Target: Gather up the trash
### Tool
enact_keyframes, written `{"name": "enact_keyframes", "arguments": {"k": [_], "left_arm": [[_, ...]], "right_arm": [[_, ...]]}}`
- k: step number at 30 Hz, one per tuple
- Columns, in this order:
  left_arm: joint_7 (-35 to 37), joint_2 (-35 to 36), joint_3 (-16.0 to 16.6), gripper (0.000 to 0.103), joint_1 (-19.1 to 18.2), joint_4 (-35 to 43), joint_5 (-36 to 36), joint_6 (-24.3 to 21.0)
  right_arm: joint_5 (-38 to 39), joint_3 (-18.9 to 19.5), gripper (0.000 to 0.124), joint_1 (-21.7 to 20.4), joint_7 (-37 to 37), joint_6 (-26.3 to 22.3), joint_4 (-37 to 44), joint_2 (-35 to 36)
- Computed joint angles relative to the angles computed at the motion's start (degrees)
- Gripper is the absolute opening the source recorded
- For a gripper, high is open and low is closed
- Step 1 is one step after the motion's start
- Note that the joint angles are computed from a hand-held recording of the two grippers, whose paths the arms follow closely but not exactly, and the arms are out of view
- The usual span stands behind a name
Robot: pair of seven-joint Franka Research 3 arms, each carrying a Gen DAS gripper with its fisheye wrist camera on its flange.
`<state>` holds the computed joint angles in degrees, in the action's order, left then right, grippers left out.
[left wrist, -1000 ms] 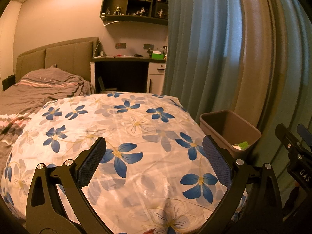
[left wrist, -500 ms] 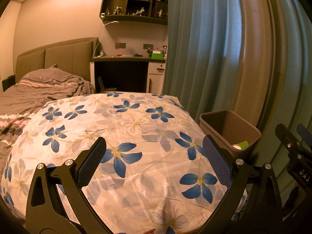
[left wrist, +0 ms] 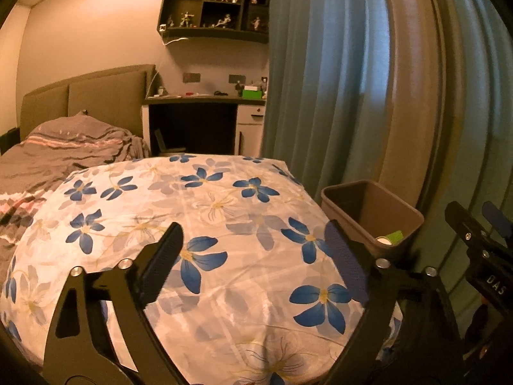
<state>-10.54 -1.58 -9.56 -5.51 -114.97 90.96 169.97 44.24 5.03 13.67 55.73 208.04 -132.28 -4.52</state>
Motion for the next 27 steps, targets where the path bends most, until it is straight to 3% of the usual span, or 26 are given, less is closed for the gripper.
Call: {"name": "enact_keyframes", "arguments": {"k": [2, 18, 27], "left_arm": [[-0.12, 0.04, 0.10, 0.080, 0.06, 0.13, 0.46, 0.54], [1.57, -0.53, 0.00, 0.080, 0.29, -0.07, -0.42, 1.03], [0.39, -1.12, -0.28, 0.093, 0.18, -0.25, 0.96, -1.65]], "right_arm": [[-0.06, -0.08, 0.097, -0.02, 0.01, 0.00, 0.05, 0.00], [-4.13, -0.87, 0.097, -0.76, 4.02, 0.18, -0.83, 0.10], [-3.30, -0.62, 0.097, -0.60, 4.15, 1.01, -0.55, 0.31]]}}
